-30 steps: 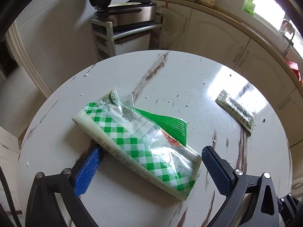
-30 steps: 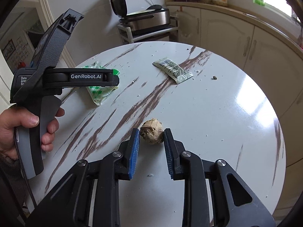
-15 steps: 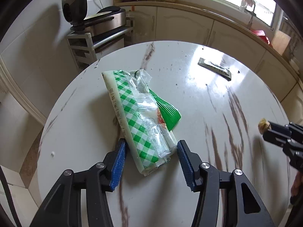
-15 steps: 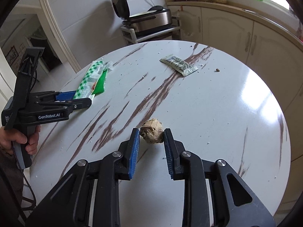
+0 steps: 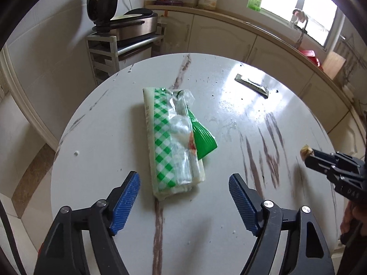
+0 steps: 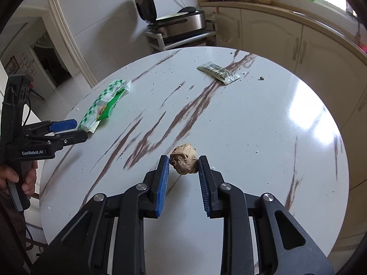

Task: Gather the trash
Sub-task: 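Grasp the green checkered packet with left tool while right holds the brown lump, then carry checkered packet and brown lump over the blue bin and open both tools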

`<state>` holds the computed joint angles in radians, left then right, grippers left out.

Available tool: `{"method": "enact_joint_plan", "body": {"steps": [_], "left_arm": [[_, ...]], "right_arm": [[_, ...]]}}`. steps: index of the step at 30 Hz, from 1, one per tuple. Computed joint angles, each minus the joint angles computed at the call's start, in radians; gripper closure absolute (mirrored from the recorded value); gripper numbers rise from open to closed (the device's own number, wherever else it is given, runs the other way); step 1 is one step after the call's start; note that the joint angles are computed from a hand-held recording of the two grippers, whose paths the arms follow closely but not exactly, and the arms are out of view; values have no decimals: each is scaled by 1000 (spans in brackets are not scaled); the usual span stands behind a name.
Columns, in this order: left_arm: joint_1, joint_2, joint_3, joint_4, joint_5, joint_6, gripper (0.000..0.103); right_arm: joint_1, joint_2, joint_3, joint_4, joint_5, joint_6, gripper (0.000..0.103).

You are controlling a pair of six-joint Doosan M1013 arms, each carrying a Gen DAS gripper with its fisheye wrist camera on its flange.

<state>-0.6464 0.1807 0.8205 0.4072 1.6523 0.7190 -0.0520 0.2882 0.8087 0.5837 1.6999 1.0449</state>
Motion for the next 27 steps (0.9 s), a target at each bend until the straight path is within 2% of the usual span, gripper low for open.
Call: {"method": "enact_joint_plan", "body": {"steps": [4,8,9,10,16,17,23,27], "left_arm": [[26,51,-54,1,58,17,30],[7,65,-68,57,90,58,35],[2,66,-70,64,86,73,39],[1,57,-59,53,64,83,49],[-25,46,-50,58,67,66,57],[-27,66,-84,45,75,74,57],[-88,80,-140,47,81,82,57],[-143,116,-241,75,114,104,57]], "right_arm": [[-4,1,5,5,-5,6,78],[-4,3,5,14,-10,-2,78],[-3,4,5,16,-10,-1,78],[-4,4,6,21,-10,2,78],[-12,-9,24,46,-22,-4,78],[-15,-10,24,52,-23,-7,78],[-53,-30,26,95,-22,-15,78],[-95,-45,24,141,-21,-11,78]]}}
